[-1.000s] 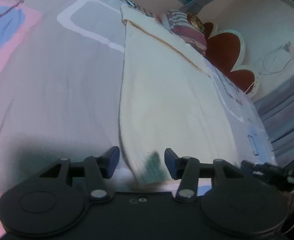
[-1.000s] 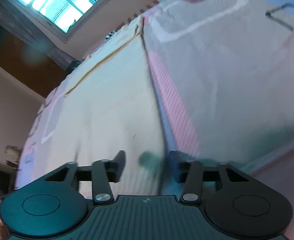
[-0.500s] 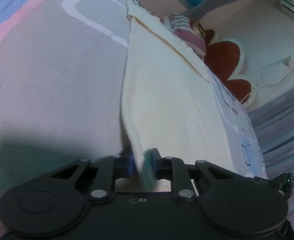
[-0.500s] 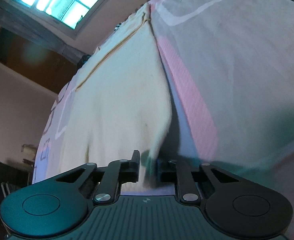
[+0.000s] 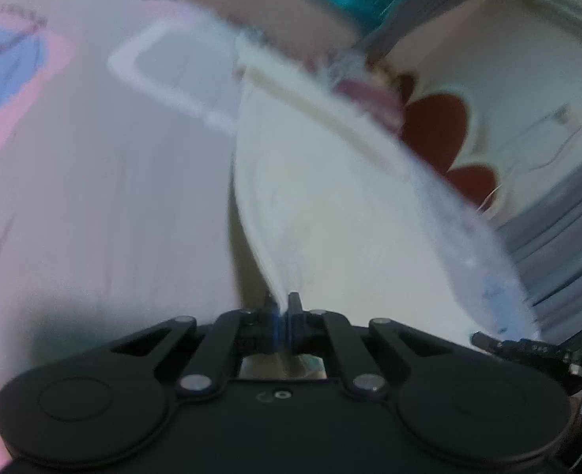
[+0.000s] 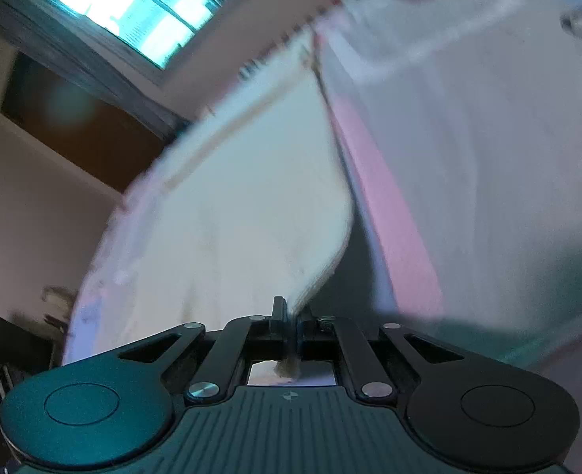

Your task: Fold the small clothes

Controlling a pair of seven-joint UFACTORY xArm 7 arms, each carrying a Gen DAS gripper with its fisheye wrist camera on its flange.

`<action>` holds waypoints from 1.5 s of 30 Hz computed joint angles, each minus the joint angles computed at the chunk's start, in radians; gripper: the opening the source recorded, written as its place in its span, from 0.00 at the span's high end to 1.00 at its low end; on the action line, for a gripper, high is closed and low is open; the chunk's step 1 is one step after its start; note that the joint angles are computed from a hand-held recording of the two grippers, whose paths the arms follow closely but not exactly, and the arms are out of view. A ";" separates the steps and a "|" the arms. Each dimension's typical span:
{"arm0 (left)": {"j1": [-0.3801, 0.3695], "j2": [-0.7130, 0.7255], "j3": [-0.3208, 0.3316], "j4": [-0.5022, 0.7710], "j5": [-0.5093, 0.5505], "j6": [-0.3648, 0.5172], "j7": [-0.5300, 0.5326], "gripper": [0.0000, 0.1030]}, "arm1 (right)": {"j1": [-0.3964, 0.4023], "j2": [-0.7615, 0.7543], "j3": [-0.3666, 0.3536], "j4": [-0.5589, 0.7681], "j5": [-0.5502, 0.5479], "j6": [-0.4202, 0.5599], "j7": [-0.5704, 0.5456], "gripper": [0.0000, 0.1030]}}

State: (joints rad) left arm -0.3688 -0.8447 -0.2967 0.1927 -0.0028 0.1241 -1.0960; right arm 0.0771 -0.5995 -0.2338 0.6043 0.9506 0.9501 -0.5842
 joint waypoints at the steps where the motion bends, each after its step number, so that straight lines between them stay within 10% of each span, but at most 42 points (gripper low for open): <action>1: 0.003 -0.017 0.001 -0.011 -0.002 -0.010 -0.004 0.97 | 0.001 -0.012 -0.006 -0.005 0.015 -0.005 -0.010 0.97; 4: -0.017 0.050 0.044 0.018 0.001 0.078 0.039 0.97 | -0.001 0.024 -0.001 -0.010 0.000 -0.020 -0.024 0.97; 16: 0.097 0.029 0.078 0.135 0.025 -0.034 0.085 0.97 | 0.058 0.120 0.040 0.200 0.075 -0.059 -0.026 0.98; 28: 0.257 0.541 0.121 0.577 0.030 -0.082 0.292 0.97 | 0.023 0.634 0.150 0.805 0.125 -0.104 0.012 0.98; 45: 0.262 1.117 0.212 1.078 -0.174 -0.029 0.631 0.97 | -0.099 1.450 0.353 1.684 -0.053 -0.022 0.292 0.97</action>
State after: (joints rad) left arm -0.1068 0.2718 -0.0851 1.2703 -0.1771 0.0956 -0.4654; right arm -0.0222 0.8510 0.1188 2.2887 0.8976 0.9279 -0.2919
